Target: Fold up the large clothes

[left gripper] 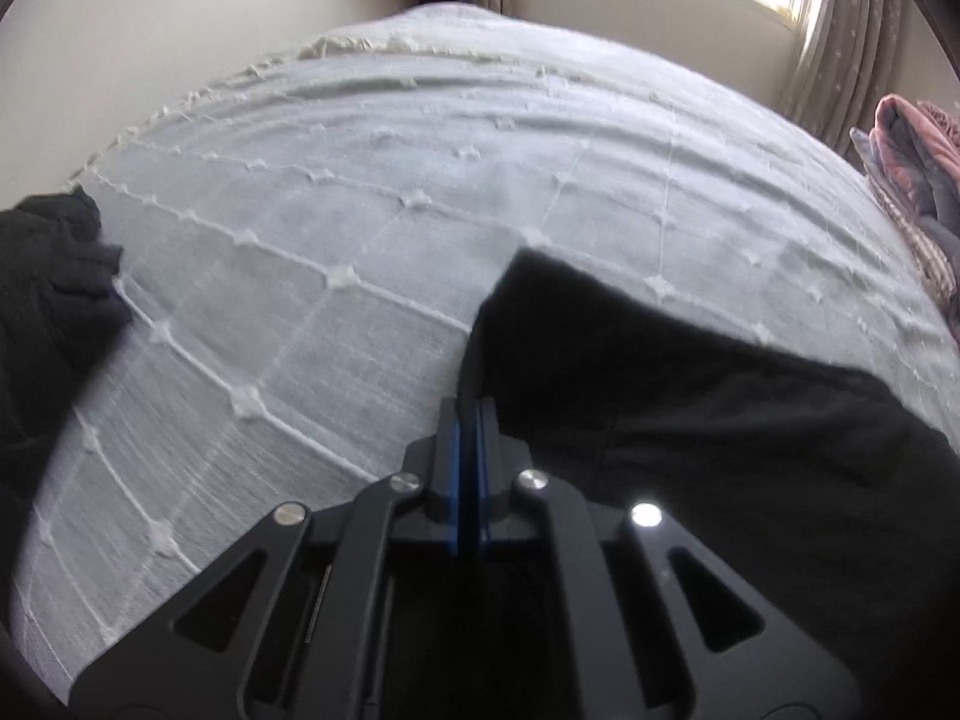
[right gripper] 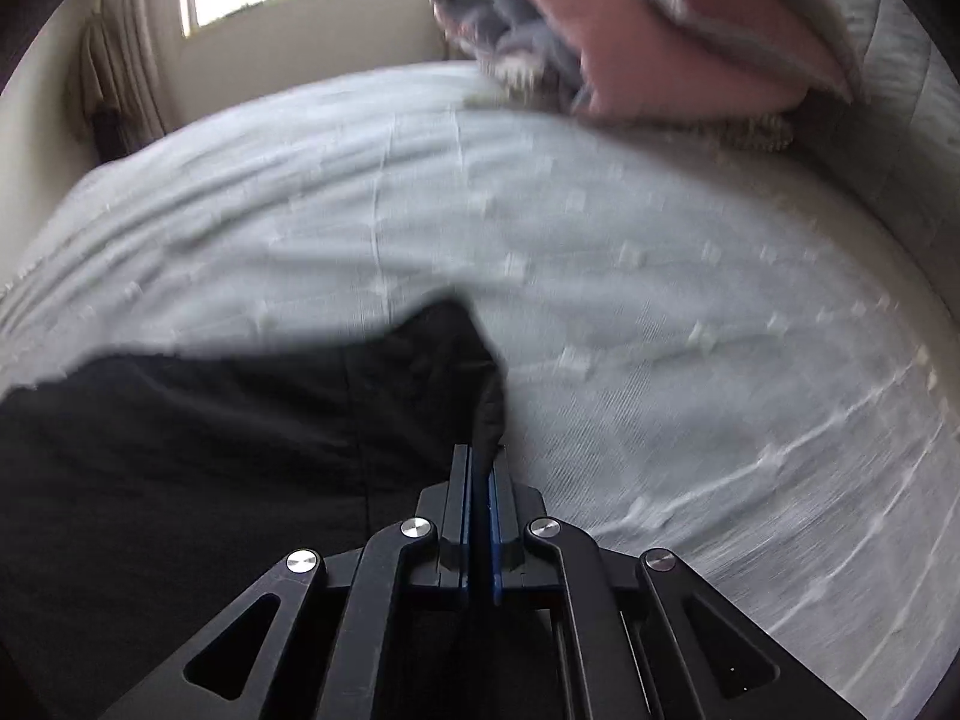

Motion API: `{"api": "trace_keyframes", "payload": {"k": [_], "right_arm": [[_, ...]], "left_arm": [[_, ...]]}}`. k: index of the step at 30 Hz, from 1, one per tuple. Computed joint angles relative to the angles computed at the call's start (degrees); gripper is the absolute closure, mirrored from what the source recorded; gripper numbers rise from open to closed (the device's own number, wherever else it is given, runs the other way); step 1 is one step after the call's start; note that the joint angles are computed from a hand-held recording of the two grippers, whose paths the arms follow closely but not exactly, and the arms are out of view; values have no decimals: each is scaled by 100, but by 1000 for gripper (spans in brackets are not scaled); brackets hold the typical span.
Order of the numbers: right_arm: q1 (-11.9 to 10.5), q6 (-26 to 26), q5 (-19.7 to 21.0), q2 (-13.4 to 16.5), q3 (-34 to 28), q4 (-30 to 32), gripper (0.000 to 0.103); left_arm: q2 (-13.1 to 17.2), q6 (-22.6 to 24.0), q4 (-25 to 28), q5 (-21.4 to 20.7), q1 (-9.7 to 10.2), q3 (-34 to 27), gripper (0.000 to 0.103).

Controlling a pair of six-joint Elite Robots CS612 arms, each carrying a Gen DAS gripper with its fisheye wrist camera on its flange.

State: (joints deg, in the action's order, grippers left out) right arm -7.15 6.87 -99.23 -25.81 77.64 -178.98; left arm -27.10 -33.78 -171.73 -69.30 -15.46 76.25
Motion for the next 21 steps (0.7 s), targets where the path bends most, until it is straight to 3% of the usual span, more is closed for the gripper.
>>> {"api": "trace_keyframes", "payload": {"k": [5,6,8,10,11,12,13,14,16,18,21], "right_arm": [[-53,157,120,-70,42,98,87],[-59,209,110,-128,104,113,86],[-115,406,289,-348,400,-26,86],[-182,617,436,-709,986,-605,85],[-202,653,492,-836,1203,-813,78],[-226,710,645,-1009,1508,-1115,61],[-258,784,824,-1212,1865,-1377,45],[-260,850,872,-1307,2035,-1483,17],[-248,989,993,-1561,2566,-1870,15],[-219,1018,1158,-1766,2922,-1834,15],[-127,914,1441,-1907,3322,-1999,15]], "left_arm": [[-122,71,129,-350,76,76,84],[-209,68,71,-485,118,176,76],[-425,-3,-197,-597,169,483,69],[-756,-130,-694,-638,190,1016,62],[-871,-204,-840,-612,174,1215,56],[-1080,-311,-1104,-558,147,1587,45],[-1288,-355,-1428,-498,92,1996,41],[-1397,-323,-1661,-486,57,2247,39],[-1645,-169,-2006,-493,-81,2782,39],[-1840,-129,-2215,-617,-231,3237,38],[-1907,-171,-2564,-1014,-355,3592,38]]}}
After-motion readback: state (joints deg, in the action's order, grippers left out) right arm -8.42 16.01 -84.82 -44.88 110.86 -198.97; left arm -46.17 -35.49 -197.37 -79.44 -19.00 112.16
